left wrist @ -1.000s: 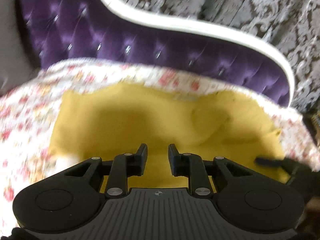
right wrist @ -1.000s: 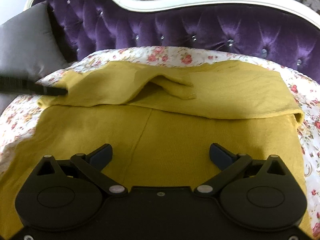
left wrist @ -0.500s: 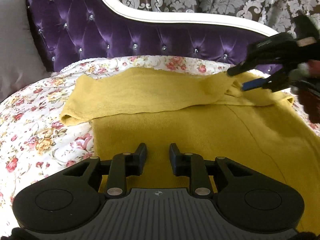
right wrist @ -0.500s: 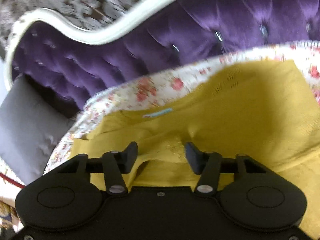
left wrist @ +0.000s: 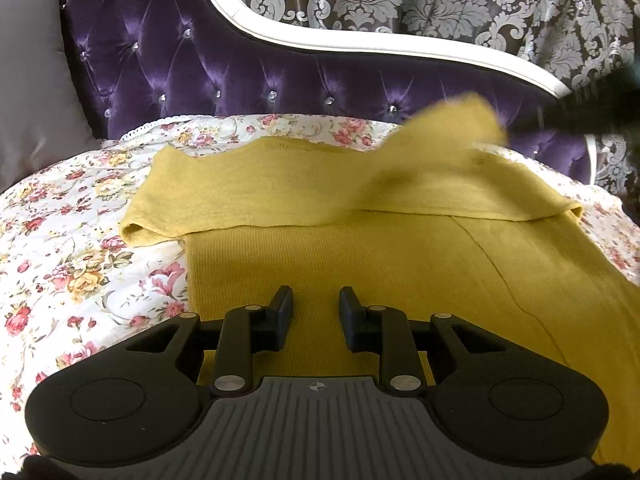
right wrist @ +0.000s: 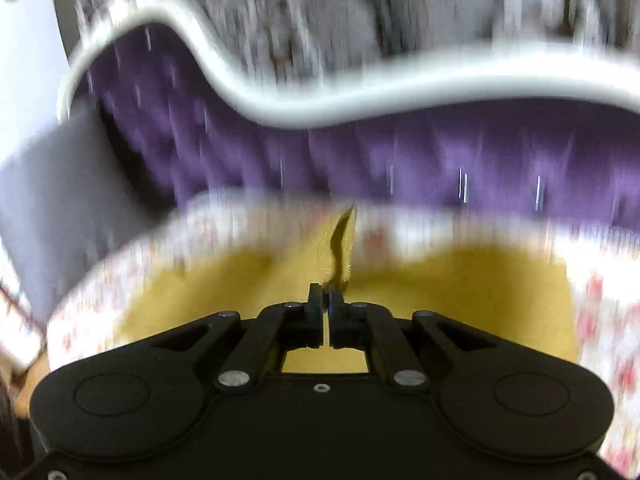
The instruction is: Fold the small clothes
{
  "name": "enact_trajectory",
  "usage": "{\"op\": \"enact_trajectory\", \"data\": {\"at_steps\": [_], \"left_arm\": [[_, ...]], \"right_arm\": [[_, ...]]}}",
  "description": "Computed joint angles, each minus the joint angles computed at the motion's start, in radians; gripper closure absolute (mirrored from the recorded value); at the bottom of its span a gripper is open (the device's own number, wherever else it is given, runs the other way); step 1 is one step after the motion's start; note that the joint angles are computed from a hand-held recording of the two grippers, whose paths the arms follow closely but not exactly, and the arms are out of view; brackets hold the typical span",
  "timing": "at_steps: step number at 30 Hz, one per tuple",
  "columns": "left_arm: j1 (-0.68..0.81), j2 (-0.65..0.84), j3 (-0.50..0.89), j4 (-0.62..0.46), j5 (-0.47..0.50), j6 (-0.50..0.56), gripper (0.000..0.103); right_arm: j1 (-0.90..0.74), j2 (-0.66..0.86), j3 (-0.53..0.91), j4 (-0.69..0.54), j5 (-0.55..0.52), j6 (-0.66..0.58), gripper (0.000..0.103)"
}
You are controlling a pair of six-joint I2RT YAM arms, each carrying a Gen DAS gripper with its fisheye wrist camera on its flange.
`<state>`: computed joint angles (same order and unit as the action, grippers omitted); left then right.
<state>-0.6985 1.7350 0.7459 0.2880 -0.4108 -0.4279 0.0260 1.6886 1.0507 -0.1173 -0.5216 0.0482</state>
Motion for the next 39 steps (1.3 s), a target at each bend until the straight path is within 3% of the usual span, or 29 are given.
{"op": "enact_trajectory", "data": {"at_steps": [2, 4, 6, 7, 10, 13, 14, 16, 17, 22, 26, 29, 32, 36, 39], "left_arm": [[-0.001, -0.002, -0.003, 0.002, 0.003, -0.005, 0.078], [-0.004, -0.002, -0.003, 0.002, -0.001, -0.008, 0.078], [-0.007, -0.003, -0.002, -0.002, -0.005, -0.01, 0.078], [-0.004, -0.002, 0.0, -0.003, -0.002, -0.009, 0.078], [-0.001, -0.003, -0.001, -0.002, 0.002, -0.012, 0.078], [-0.002, -0.003, 0.0, -0.003, 0.0, -0.013, 0.078], [-0.002, -0.002, 0.001, -0.004, -0.001, -0.012, 0.078], [-0.003, -0.001, 0.002, -0.004, -0.003, -0.011, 0.078], [-0.002, -0.001, 0.003, -0.006, -0.002, -0.011, 0.078], [-0.003, 0.001, 0.004, -0.007, -0.003, -0.011, 0.078], [-0.003, 0.004, 0.007, -0.009, -0.006, -0.006, 0.078], [-0.003, 0.006, 0.008, -0.01, -0.007, -0.002, 0.078], [-0.002, 0.007, 0.011, -0.012, -0.006, 0.003, 0.078], [0.002, 0.001, 0.022, -0.041, 0.0, 0.013, 0.078], [0.013, -0.02, 0.059, -0.133, 0.02, 0.027, 0.078]], "right_arm": [[0.002, 0.03, 0.011, -0.07, 0.045, -0.017, 0.087], [0.0, 0.04, -0.002, -0.035, 0.076, 0.009, 0.077], [-0.016, 0.078, 0.016, 0.014, 0.043, 0.082, 0.038], [-0.02, 0.108, 0.034, 0.032, 0.028, 0.115, 0.036], [-0.007, 0.188, 0.092, 0.038, 0.043, 0.148, 0.038], [0.005, 0.235, 0.115, 0.024, 0.04, 0.154, 0.047], [0.01, 0.234, 0.103, 0.037, 0.041, 0.156, 0.053], [0.024, 0.235, 0.098, 0.049, 0.044, 0.153, 0.087], [0.03, 0.24, 0.11, 0.037, 0.033, 0.145, 0.09], [0.052, 0.128, 0.095, 0.053, 0.058, 0.034, 0.091], [-0.015, 0.064, 0.156, -0.03, 0.116, -0.057, 0.091], [-0.06, 0.103, 0.21, -0.078, 0.223, -0.122, 0.091], [-0.101, 0.211, 0.286, -0.143, 0.226, -0.133, 0.09], [-0.099, 0.309, 0.317, -0.141, 0.292, -0.132, 0.08], [-0.104, 0.258, 0.23, -0.048, 0.335, -0.099, 0.059]]}}
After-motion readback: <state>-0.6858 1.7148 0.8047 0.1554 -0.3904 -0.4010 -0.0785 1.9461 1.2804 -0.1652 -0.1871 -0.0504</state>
